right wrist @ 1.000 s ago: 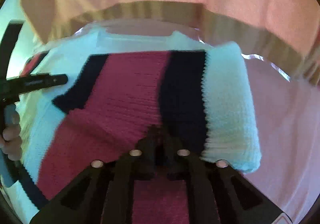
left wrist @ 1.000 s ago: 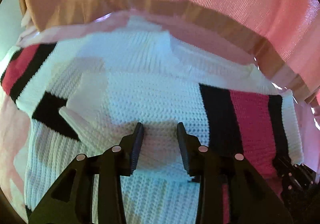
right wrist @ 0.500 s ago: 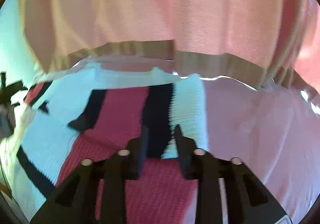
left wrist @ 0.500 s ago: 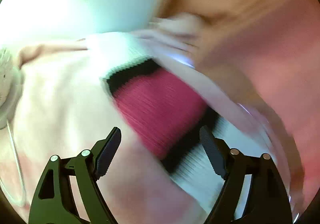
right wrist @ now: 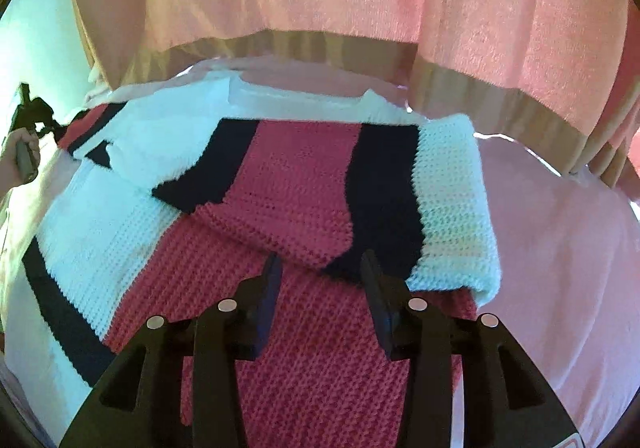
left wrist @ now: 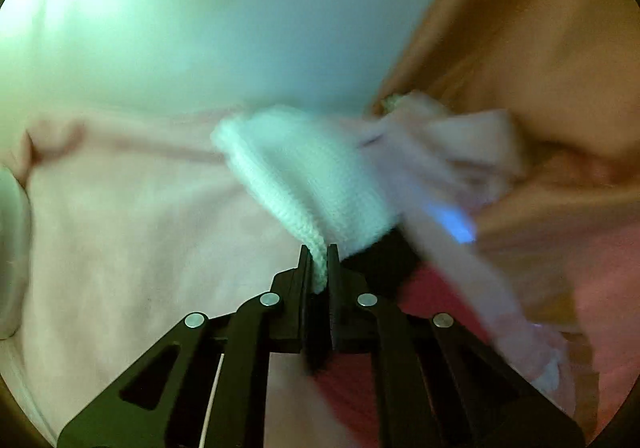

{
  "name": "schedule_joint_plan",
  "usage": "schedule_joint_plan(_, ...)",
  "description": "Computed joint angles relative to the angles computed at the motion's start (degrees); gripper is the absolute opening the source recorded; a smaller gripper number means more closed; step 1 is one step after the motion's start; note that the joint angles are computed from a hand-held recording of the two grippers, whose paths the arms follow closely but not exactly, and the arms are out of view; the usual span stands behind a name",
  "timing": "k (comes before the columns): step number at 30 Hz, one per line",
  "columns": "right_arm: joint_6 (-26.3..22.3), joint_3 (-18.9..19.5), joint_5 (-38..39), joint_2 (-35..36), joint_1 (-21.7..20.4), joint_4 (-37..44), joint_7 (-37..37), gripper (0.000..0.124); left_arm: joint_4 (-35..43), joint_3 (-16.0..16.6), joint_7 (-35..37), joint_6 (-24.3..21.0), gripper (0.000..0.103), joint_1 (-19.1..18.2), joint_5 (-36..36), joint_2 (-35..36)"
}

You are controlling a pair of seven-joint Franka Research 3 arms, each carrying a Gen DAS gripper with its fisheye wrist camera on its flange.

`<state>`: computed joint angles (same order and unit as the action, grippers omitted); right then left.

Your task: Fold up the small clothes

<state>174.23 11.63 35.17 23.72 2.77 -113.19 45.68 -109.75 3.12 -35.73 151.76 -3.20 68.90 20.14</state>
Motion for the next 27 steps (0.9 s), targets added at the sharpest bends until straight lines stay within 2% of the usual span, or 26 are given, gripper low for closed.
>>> schedule_joint_plan(3, -0.1, 2.2, 2.9, -0.8, -2.3, 0.0, -1.3, 0.043, 3.6, -1.6, 0.3, -3.4, 0.006, -4.6, 7.0, -1.9)
schedule_joint_plan(6, -0.2, 3.5, 6.0, -1.9, -3.6, -0.1, -3.6, 0.044, 9.6, -5.0, 2.5, -0.8, 0.005, -8.2, 12.2, -0.9)
schedule_joint_plan(8, 0.2, 2.8, 6.8, -2.5, -3.1, -0.3, -4.0, 0.048, 15.4, -7.2, 8.1, 1.9, 0.006, -10.7, 11.0, 2.5)
schedule_joint_plan(10, 0.9, 2.1, 7.2, -3.0, -2.6, -0.4, -4.2, 0.052, 24.1, -9.4, 19.7, 3.7, 0.007, -14.1, 4.2, 9.2)
schedule_joint_plan(11, 1.7, 0.1, 5.9, -3.2, -1.0, -0.5, -2.7, 0.055, 26.7, -12.0, 23.1, 2.5, 0.009, -14.0, 2.8, 11.5)
schedule_joint_plan(12, 1.8, -1.4, 4.5, -3.2, 0.1, -0.5, -1.2, 0.056, 31.2, -13.2, 29.5, 1.5, 0.012, -15.9, -1.5, 15.8)
schedule_joint_plan(13, 2.2, -3.9, 2.4, -3.1, 1.9, -0.4, 1.4, 0.057, 34.1, -14.6, 34.0, 0.0, 0.035, -16.6, -5.0, 18.7)
schedule_joint_plan(14, 2.5, -4.9, 1.1, -2.9, 2.4, -0.4, 2.9, 0.057, 36.8, -16.4, 38.9, -2.3, 0.068, -17.0, -9.0, 21.4)
schedule_joint_plan(15, 2.5, -5.4, 0.3, -2.8, 2.4, -0.2, 4.1, 0.057, 39.8, -16.4, 42.6, -5.9, 0.077, -19.1, -13.1, 24.1)
schedule_joint_plan(16, 1.5, -5.9, -0.4, -2.7, 2.2, 0.3, 5.6, 0.057, 40.7, -16.7, 42.7, -8.3, 0.077, -20.0, -13.2, 25.1)
schedule_joint_plan(19, -1.6, -4.1, 0.3, -2.5, -0.6, 1.6, 6.6, 0.057, 36.1, -14.3, 40.8, -10.4, 0.078, -21.7, -15.4, 22.6)
schedule_joint_plan(22, -5.7, -1.5, 3.8, -2.4, -3.4, 3.3, 4.3, 0.058, 26.0, -11.5, 34.1, -6.6, 0.081, -21.5, -17.1, 15.4)
schedule_joint_plan(25, -9.2, -0.7, 6.8, -1.4, -3.6, 5.3, 1.9, 0.058, 18.6, -7.7, 27.3, -1.3, 0.081, -21.3, -17.9, 10.1)
schedule_joint_plan(27, -11.1, -0.4, 8.5, 0.1, -3.0, 7.4, 0.7, 0.059, 16.5, -5.8, 24.7, 1.8, 0.081, -20.5, -18.7, 9.4)
